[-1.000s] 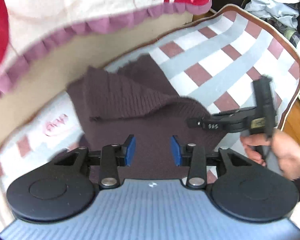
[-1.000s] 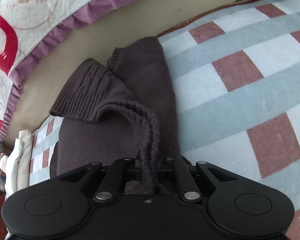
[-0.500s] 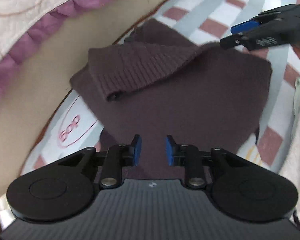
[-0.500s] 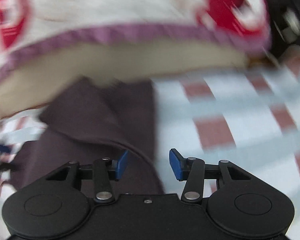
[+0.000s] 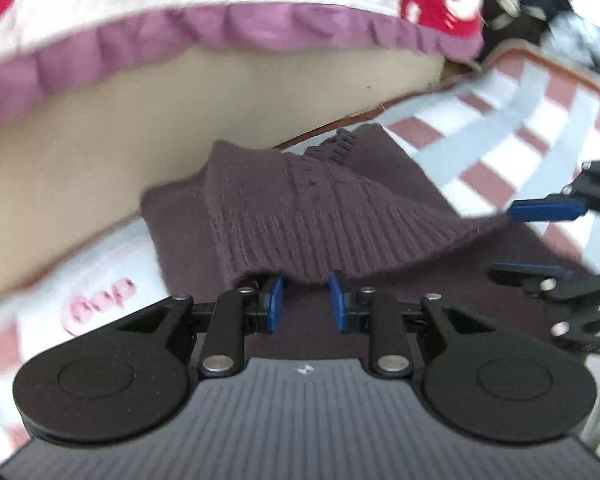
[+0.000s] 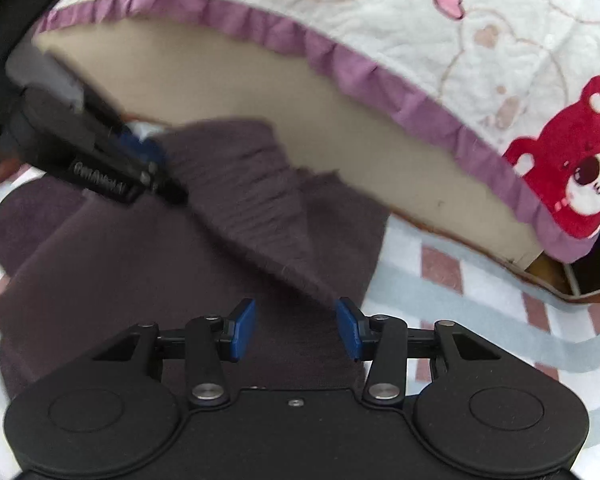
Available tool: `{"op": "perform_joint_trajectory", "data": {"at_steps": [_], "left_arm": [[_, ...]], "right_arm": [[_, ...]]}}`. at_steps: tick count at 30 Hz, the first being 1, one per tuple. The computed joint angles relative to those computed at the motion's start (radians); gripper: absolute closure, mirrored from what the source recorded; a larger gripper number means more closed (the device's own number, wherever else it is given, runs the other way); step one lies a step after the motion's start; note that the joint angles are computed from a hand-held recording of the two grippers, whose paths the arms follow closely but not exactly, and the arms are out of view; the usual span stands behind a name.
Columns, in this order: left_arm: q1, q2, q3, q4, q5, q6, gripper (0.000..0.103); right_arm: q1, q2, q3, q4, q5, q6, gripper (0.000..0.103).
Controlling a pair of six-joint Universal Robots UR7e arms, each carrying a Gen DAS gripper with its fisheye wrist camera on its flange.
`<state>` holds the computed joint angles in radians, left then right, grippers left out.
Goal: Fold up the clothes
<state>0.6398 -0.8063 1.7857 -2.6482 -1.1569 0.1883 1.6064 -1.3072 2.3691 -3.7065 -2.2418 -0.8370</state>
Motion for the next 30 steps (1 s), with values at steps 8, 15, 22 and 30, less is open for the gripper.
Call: {"op": "perform_joint_trajectory", "data": {"at_steps": [8, 15, 22, 30], "left_arm": [[0.023, -0.023, 0.074, -0.149, -0.085, -0.093, 0.08], [0.018, -0.039, 0.137, -0.26, -0.052, -0.227, 0.08], [-0.008, -0.044, 0.196, -0.298, 0.066, -0.351, 0.089], [-0.044, -0.023, 0.218, -0.281, 0.164, -0.377, 0.09]], "right_arm": [[-0.074, 0.22, -0.109, -0.239, 0.068, -0.517, 0.048], [-0.123, 0.129, -0.194, -0.051, 0.254, -0.17, 0.096], [-0.238, -0.042, -0.232, 0.29, 0.319, 0.38, 0.092], [-0.271, -0.105, -0.238, 0.436, 0.289, 0.694, 0.063]]}}
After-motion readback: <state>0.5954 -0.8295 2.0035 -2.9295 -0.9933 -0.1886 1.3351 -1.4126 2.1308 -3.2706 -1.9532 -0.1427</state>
